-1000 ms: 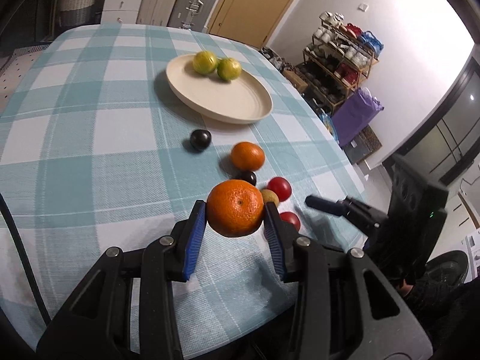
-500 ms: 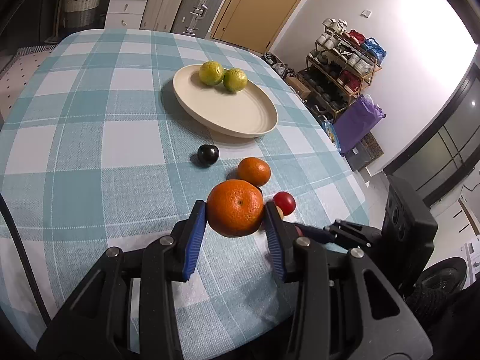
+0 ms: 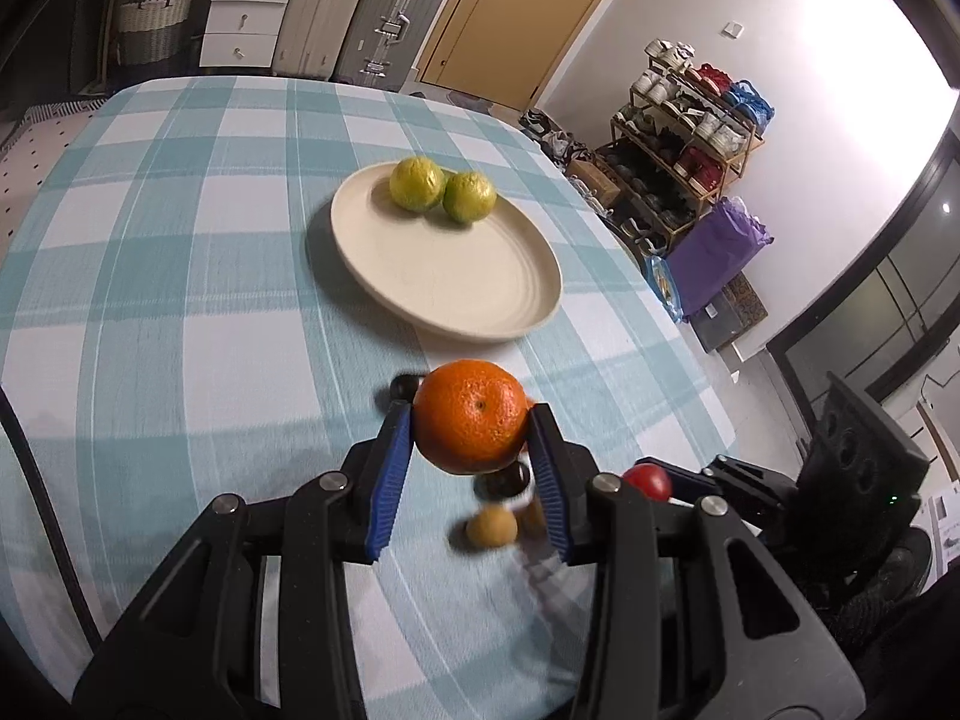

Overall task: Organize fruits
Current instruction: 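Carry the orange and red tomato onto the cream plate and release both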

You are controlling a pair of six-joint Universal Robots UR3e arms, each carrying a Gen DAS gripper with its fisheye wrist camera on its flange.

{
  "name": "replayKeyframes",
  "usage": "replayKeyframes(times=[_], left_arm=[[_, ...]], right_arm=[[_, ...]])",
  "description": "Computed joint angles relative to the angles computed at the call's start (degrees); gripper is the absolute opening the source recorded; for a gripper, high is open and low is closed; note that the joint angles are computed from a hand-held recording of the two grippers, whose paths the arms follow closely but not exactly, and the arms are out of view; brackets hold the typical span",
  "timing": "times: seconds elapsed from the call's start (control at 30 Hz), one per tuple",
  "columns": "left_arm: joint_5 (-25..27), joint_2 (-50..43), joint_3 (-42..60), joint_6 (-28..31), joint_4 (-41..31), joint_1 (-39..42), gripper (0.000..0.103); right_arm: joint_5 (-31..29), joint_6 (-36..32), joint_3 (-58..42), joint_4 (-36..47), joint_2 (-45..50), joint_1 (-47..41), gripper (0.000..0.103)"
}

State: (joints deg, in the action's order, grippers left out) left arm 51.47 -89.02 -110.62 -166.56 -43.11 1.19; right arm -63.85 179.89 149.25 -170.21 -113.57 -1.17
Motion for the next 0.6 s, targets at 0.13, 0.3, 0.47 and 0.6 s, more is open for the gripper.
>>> replayKeyframes(times=[0.13,0.3,0.47,0.6], left_arm=[[0.66,-6.07,7.02,-2.84,0.31,-1.72,0.036],[1.83,-13.13,16.86,-5.06,-0.46,-3.92,0.036],[3.21,-19.82,26.32,-7.5,-1.95,-5.36,0.036],[4.18,-24.86,33.84,-8.95,-4.34,-6.09,0.036]], right_arm=[[1.57,-0.78,-3.5,0.21,2.36,-2.68,0.032],[2.76,-1.91,-8.89,1.43,6.2,-4.94,0.032],[2.67,-1.17,-14.97,0.34,12.14,-6.02,0.032],[1.87,-0.26,-21.25,-0.19,18.21,-5.69,0.032]])
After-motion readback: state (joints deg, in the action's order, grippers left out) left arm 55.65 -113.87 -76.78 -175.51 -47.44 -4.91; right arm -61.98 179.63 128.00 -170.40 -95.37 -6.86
